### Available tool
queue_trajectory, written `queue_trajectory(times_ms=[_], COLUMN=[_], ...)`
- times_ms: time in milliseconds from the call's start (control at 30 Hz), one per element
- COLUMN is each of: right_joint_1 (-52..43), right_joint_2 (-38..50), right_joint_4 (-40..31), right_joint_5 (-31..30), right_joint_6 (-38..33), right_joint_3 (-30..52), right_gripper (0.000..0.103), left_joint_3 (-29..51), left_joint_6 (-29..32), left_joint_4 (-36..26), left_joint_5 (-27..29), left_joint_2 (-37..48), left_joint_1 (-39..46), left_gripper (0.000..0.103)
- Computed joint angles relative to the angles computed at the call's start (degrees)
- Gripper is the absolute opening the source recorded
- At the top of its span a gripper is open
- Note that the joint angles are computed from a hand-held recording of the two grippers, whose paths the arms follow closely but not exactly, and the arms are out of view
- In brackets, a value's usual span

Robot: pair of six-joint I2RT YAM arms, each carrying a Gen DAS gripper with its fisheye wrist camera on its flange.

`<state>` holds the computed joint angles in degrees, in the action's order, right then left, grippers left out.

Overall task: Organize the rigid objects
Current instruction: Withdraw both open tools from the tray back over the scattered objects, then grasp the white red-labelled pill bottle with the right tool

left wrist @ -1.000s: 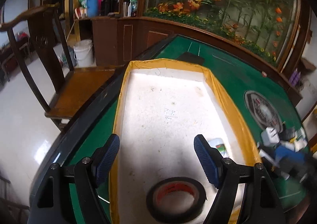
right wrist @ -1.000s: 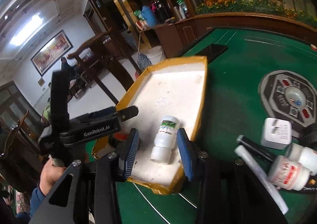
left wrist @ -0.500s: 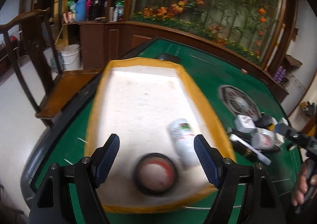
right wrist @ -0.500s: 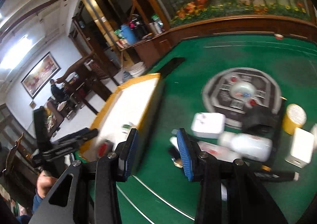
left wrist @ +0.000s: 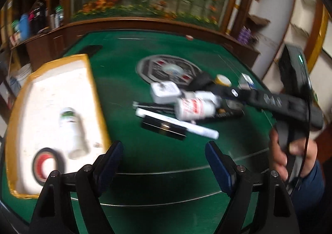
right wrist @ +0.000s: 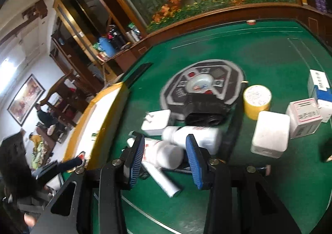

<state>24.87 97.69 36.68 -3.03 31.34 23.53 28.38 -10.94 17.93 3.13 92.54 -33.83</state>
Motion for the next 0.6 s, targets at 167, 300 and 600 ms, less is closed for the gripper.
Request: queue_trajectory(times_ms=[167,300,600], right_joint_1=[-2.39,1.0,8.65], right_joint_2=[5.22,7.48,6.73], right_joint_4=[-0.03,-4.81,-14.71], right_joint_5=[-5.54,-4.1,-3.34], right_joint_6=[-0.4,-3.55,-11.97], right_joint_3=[3.98,8.12,11.57], right_gripper=[0.041,0.043,0.043], left_joint_3=[-0.16,-1.42,-2.47], left_joint_6=[0.28,-0.01,0.17], left_joint_4=[0.84,0.93,0.53], left_joint_5=[0.37,0.73,1.64], left_joint_2=[2.85,1.79,0.35], left_joint_1=[-1.14,0.12,2.25], left_gripper=[0.084,0.084,0.084])
